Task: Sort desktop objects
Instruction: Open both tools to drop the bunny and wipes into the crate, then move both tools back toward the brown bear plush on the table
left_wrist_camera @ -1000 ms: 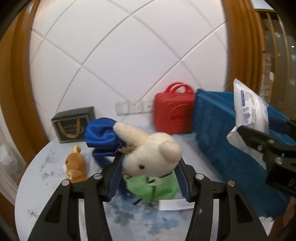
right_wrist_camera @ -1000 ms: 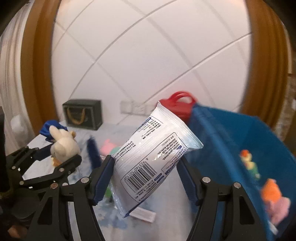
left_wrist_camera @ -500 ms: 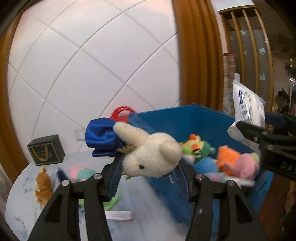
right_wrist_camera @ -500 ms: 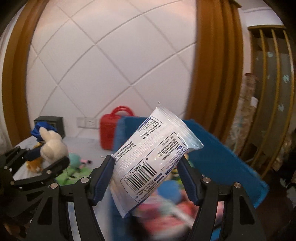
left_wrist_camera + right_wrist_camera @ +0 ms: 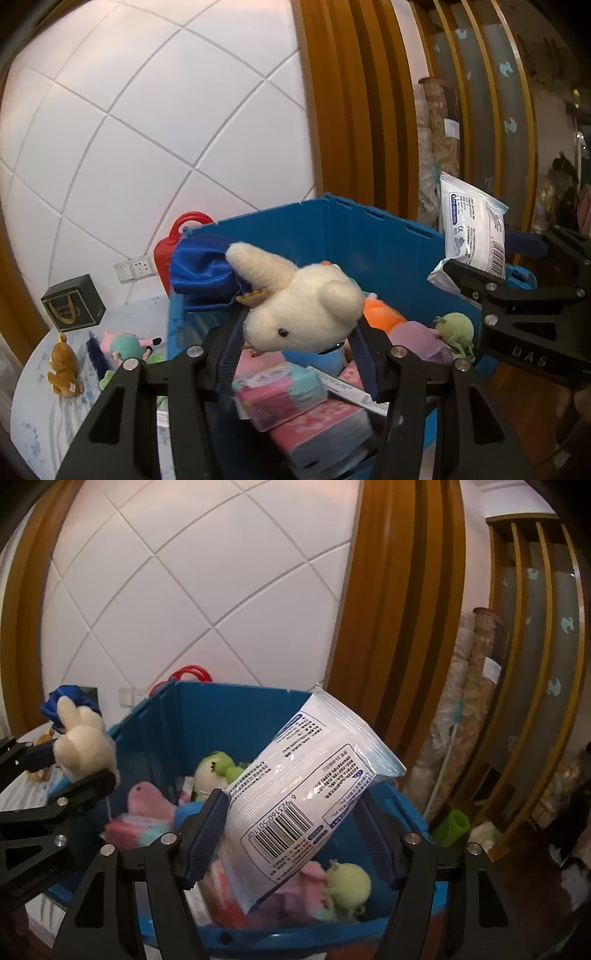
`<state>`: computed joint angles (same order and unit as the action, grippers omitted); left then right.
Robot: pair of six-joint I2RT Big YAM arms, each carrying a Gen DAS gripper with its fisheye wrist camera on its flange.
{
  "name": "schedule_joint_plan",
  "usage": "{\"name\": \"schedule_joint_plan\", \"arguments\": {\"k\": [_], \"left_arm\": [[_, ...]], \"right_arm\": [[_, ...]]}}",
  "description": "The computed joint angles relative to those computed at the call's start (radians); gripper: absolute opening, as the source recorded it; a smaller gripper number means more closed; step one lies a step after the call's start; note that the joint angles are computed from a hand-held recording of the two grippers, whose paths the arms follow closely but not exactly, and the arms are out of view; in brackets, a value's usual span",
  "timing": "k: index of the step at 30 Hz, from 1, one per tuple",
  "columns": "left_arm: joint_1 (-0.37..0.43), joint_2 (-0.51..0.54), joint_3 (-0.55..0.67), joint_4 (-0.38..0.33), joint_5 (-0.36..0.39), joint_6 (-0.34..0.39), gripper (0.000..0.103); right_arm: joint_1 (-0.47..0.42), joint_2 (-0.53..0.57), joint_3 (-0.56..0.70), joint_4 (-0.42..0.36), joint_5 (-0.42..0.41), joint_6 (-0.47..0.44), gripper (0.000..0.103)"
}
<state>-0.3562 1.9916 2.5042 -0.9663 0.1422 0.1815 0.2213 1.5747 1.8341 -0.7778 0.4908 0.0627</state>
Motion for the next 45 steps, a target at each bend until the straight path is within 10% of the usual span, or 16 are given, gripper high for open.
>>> {"name": "schedule_joint_plan", "arguments": {"k": [7, 12, 15, 29, 38, 45], "left_arm": [[-0.041, 0.041, 0.061, -0.047, -0.059, -0.002, 0.054], [-0.046, 0.031, 0.035, -0.029, -0.096, 0.005, 0.084], [-0.041, 0.020, 0.018, -0.022, -0.099, 0.003, 0.084], [0.016, -0.087, -0.140, 0.058, -0.086, -0.036, 0.088], [0.157, -0.156, -0.252, 0.160, -0.070, -0.060, 0.092], [0.354, -0.045, -0.126, 0.119, 0.011, -0.057, 0.092]], "right_arm": [[-0.041, -0.001, -0.024, 0.009, -0.042, -0.032, 0.070], [-0.058, 0.008, -0.020, 0.006, -0.057, -0.035, 0.078], [-0.061, 0.002, -0.030, 0.020, -0.047, -0.039, 0.102], [-0.031, -0.034, -0.042, 0.020, -0.057, -0.021, 0.103], [0.095, 0.041, 0.065, 0.073, -0.080, -0.051, 0.103], [0.235, 0.273, 0.385, 0.005, -0.033, -0.036, 0.103]]}}
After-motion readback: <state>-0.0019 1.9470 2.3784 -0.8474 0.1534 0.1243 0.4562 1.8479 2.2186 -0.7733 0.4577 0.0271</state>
